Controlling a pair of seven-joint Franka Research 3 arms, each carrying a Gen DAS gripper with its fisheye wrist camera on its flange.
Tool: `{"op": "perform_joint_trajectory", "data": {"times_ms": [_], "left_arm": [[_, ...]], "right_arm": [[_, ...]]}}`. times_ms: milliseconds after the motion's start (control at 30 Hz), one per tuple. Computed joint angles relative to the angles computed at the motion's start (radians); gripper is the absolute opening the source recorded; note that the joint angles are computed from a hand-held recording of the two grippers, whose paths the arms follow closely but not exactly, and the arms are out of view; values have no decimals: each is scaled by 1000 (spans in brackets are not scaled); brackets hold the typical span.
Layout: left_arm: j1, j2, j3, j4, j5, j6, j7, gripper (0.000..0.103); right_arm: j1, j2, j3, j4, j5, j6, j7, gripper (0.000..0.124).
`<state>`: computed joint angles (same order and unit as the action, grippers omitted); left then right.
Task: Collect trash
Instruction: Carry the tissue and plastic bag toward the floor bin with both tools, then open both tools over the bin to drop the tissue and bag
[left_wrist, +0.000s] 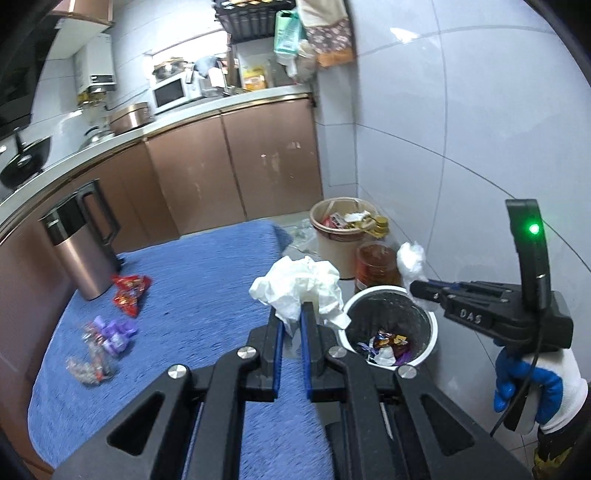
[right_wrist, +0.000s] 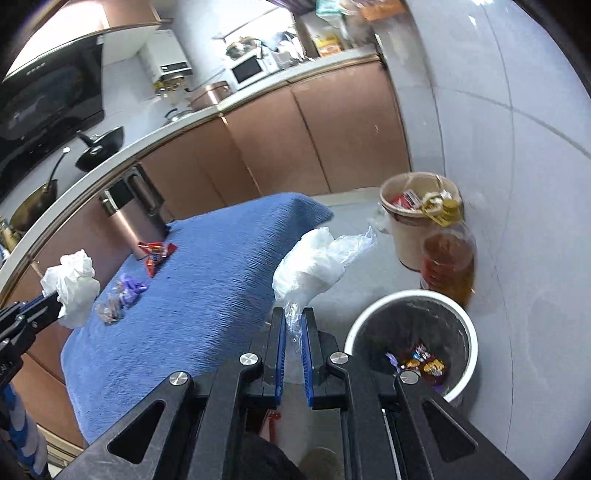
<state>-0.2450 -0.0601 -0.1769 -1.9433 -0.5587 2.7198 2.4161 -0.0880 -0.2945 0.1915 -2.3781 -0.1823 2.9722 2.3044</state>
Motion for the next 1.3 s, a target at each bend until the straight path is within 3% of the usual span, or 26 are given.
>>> {"op": "perform_joint_trajectory", "data": {"times_ms": [300,767,967,1067,1167,1233,1300], "left_arm": [[-8,140,-71,109,128,-33,-66,8],[-53,408,-146,360,463,-112,-295,8],[-78,499,-170,468,522,-159,-343,11],[-83,539,-188,521,519,-191,-337,11],[-84,553,-201,540,505,-201,-329,22],[-81,548,-206,532,494,-187,-326,40],[-76,535,-209,515,483,-167,-326,44]], "right_arm": [[-16,18,-45,-52,49,7,9,8],[12,82,-147,-81,198,7,-89,11],[-28,95,-133,-77,156,-17,-38,11],[-44,96,-129,-82,120,-28,5,18],[-61,86,-124,-94,83,-36,49,27],[-71,78,-121,-101,61,-42,76,32],[-72,72,-124,-109,56,-42,86,33]]}}
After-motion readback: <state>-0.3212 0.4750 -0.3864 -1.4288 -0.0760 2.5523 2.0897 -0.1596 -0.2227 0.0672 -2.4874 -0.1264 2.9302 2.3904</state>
